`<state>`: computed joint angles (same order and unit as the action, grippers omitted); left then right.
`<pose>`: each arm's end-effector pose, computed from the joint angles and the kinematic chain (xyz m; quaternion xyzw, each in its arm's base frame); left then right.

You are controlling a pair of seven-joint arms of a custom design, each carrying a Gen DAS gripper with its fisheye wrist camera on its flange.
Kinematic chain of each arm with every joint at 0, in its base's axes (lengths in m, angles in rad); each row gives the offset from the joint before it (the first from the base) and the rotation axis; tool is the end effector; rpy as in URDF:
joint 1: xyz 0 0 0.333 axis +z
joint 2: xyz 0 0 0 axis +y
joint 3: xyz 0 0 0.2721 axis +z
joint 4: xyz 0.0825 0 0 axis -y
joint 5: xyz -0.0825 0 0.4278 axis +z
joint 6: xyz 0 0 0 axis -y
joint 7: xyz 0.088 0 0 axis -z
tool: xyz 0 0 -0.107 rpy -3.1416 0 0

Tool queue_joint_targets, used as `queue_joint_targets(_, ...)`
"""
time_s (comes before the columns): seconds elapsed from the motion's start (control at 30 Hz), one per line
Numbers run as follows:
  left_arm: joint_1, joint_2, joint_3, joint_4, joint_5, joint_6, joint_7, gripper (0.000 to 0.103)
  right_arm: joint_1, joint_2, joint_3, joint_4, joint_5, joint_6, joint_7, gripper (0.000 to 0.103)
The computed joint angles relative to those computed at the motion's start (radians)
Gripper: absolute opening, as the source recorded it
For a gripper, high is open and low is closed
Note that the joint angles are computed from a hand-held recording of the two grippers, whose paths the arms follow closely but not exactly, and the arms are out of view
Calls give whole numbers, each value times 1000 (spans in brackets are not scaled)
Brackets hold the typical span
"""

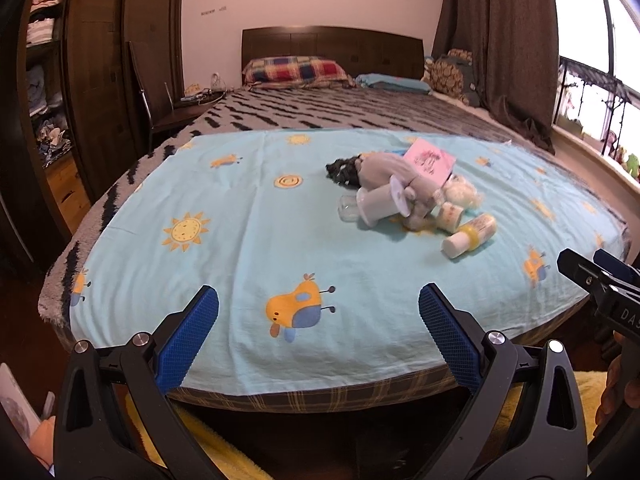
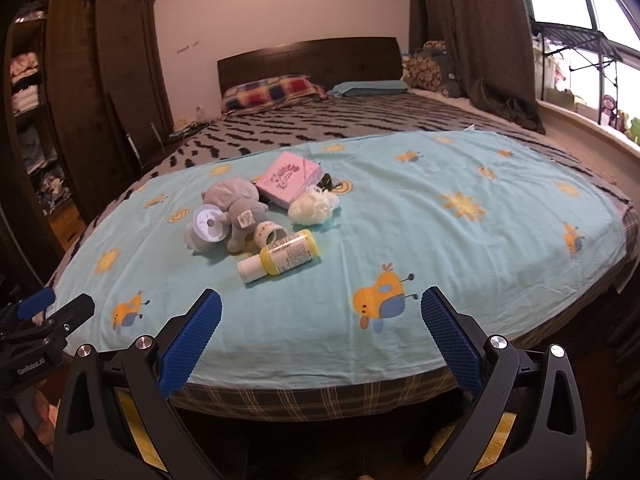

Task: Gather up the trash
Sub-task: 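Grasp the yellow-capped bottle with the right tool while the left tool grasps the white pump cup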

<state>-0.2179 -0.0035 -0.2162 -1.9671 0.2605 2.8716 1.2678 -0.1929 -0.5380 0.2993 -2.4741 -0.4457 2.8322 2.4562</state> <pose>0.5800 -0.2850 0.5196 -0.5142 0.7343 -0.3626 0.2550 0.4966 0.0832 0.5150 -0.4985 0.7378 -0.3284 0.3152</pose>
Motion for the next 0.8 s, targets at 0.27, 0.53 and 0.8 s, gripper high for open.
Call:
queue_joint_targets(0.27,-1,131,9,160,72,-88,-54,95,82,227,-89,128,40,62,-162,100)
queue_joint_targets(0.53,-1,267,-7,324,-40,-152,57,95,172,403,-186,280,9,33,-237,100)
queue_joint_targets(0.8,-15,367,-9,455,-38,-201,88,95,242,481,-260,355,28,41,-331,96)
